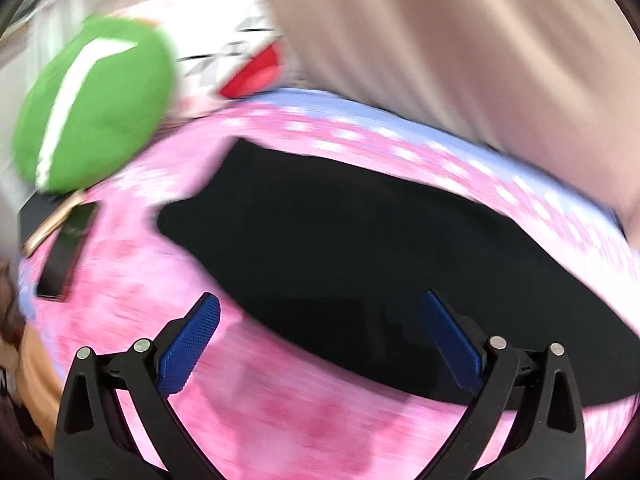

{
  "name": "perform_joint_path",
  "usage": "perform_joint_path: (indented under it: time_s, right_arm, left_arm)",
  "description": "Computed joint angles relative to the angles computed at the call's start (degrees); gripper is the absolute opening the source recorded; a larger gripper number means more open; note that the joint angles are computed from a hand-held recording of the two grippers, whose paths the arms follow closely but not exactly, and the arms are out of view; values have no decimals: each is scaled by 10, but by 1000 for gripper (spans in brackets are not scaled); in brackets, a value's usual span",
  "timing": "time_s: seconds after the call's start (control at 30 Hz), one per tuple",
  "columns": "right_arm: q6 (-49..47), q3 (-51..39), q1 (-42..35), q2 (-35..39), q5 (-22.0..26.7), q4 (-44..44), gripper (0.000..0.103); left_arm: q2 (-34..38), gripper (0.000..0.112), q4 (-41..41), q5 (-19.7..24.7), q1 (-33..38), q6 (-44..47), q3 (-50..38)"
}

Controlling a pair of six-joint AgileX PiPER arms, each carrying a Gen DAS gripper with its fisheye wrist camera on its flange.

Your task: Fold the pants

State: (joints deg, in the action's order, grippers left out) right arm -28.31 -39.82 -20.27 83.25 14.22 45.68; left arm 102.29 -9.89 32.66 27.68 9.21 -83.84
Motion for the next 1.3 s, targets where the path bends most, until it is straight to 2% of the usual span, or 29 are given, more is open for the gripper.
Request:
perform_joint_path:
  time_s: [0.07,0.2,0.23,0.27,0.33,0.37,0.4,0.47,0.5,0.53,0.6,0.63,0.67,0.73,0.77,0.83,0.9,1.0,1.07,1.2,1.27,1.3]
  right_arm:
    - [17,-4,4,6,-7,-20,18]
    - [20,-2,6,8,-13,-24,18]
    - [19,-2,5,8,-13,-23,18]
    - [24,-2,7,8,-15,-29,18]
    - [20,-3,5,10,-14,-28,18]
    - [34,-3,8,9,-16,-41,18]
    - [55,-3,12,8,-20,-61,18]
    - [68,-2,15,7,-23,-75,18]
    - [57,-1,13,7,-21,-64,18]
    - [33,-1,9,8,-18,-40,18]
    - [-2,-1,3,8,-12,-5,19]
    - [-3,-1,3,8,-12,-3,20]
    - [-8,-2,2,10,-9,1,21]
    - [-13,-3,3,11,-8,5,24]
    - [-33,-3,2,12,-5,23,26]
    - [-63,-3,0,12,1,51,33]
    - [-77,-5,2,13,4,60,38]
    - [-48,-8,9,13,0,29,40]
    - [-91,-7,-1,13,10,72,41]
    - [-146,-6,-16,13,23,132,42]
    - [-174,-3,-19,11,25,157,40]
    - [-172,-2,-18,10,22,157,31]
  left_arm:
    - [55,98,10,34,50,-18,-81]
    - [202,97,-51,173,112,12,-304]
    - [243,84,-71,201,120,19,-361]
    - [279,45,-94,233,126,27,-418]
    - [331,9,-109,283,130,17,-522]
    - [335,9,-127,301,136,25,-545]
    - [326,9,-133,300,138,38,-545]
    - [295,14,-87,246,125,47,-497]
    - [302,16,-63,235,120,40,-495]
    - [326,17,-36,247,116,20,-511]
    - [322,19,-25,230,118,6,-474]
    - [290,32,7,201,111,-7,-421]
    - [254,54,62,158,101,-41,-364]
    - [182,76,176,74,81,-137,-249]
    - [144,78,233,35,71,-185,-192]
    - [82,81,315,-14,52,-249,-105]
    - [32,89,304,-44,34,-237,-47]
    - [-22,91,233,-67,-5,-166,20]
    - [-43,91,232,-80,-50,-163,56]
    - [-78,91,312,-101,-151,-248,133]
    - [-77,91,357,-96,-202,-300,150]
    - [-72,91,364,-95,-219,-308,151]
